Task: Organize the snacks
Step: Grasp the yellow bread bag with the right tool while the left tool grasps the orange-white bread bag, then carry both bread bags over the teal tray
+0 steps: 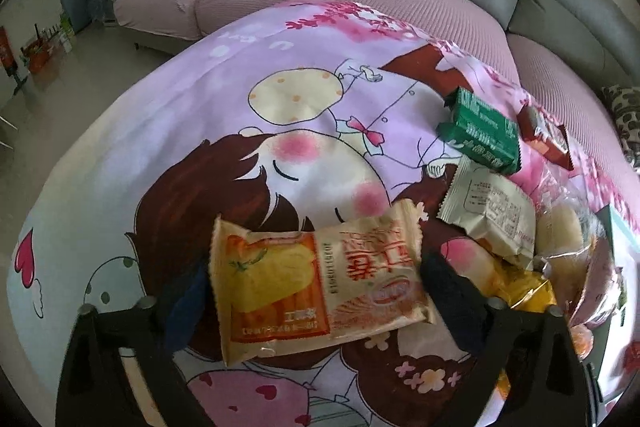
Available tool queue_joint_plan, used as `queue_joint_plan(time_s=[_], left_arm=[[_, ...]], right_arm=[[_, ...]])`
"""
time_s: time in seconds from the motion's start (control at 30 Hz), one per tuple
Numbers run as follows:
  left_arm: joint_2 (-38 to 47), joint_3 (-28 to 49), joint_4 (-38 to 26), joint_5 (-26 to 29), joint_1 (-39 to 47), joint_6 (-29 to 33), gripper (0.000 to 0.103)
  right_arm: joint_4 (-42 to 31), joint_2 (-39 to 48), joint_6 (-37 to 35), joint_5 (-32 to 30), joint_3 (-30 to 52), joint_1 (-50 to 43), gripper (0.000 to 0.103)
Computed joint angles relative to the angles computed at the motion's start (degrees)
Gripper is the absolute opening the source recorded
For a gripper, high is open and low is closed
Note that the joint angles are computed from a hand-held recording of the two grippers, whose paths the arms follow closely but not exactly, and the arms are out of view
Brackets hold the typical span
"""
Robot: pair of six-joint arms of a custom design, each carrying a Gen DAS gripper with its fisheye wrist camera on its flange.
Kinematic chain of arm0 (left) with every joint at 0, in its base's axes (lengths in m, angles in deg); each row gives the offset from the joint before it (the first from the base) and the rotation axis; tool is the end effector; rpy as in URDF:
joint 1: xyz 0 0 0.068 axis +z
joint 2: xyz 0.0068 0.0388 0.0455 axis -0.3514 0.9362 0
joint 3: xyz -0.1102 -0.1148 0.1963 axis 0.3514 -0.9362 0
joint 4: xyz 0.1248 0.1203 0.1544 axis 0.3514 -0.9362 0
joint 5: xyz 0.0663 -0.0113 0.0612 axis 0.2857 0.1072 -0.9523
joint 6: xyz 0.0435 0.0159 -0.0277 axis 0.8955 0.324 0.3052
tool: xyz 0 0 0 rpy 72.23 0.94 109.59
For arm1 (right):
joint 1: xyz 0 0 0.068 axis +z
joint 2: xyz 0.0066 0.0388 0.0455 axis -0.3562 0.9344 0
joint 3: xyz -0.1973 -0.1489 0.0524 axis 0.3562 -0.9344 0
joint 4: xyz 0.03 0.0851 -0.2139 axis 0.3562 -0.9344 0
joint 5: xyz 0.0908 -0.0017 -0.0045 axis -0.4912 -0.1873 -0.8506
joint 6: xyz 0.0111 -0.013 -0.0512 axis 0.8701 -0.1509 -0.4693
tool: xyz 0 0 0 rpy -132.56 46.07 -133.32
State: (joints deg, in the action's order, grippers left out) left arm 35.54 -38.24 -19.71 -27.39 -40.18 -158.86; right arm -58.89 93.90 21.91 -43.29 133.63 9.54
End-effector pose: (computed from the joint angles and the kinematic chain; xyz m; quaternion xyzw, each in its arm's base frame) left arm 0.2279 -0.0641 0.1444 -0.4374 0.8611 0.0774 0.2475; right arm 0.2866 0.1798 0.1356 -0.2744 0.8926 0.2225 0.2802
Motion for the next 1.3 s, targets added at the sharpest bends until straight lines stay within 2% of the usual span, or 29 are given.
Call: queue_joint_plan(time_s=[0.07,0.1,0.27,0.47,0.77,1.1,1.3], left_arm=[[-1.41,-0.46,0.08,0.00,0.01,-0.67,0.088],[-1.88,-0.71,0.46,0.05,-0.07,-0.70,0.082],[-4.75,-1.65,0.69,-0.11,-0.59,-0.95,0.076],[-8.74,-1.04,-2.39,-2.53,-1.87,-1.80,0.075],[-14.76,2.79,-10.83,-8.87,-5.63,-4.41,0.075],[-12.68,9.81,-16.31,-13.71,-11.49,-6.33,0.075],[-6.68,16.89,-15.22,-15.27,-15.12,-3.97,0.075]], right_arm=[[0.11,-0.07,-0.08,-0.04,-0.11,0.02,0.059],[0.20,-0.16,-0.05,-0.18,-0.18,-0.02,0.058],[0.54,-1.20,0.04,-1.93,-0.74,-0.40,0.053],[0.74,-3.41,-0.19,-2.74,-1.71,-0.25,0.050],[1.00,-10.10,0.06,-5.61,-4.02,-1.78,0.050],[-0.43,-16.32,-0.83,-7.66,-5.49,-5.44,0.050],[-1.59,-18.10,-1.43,-8.88,-4.57,-11.43,0.050]])
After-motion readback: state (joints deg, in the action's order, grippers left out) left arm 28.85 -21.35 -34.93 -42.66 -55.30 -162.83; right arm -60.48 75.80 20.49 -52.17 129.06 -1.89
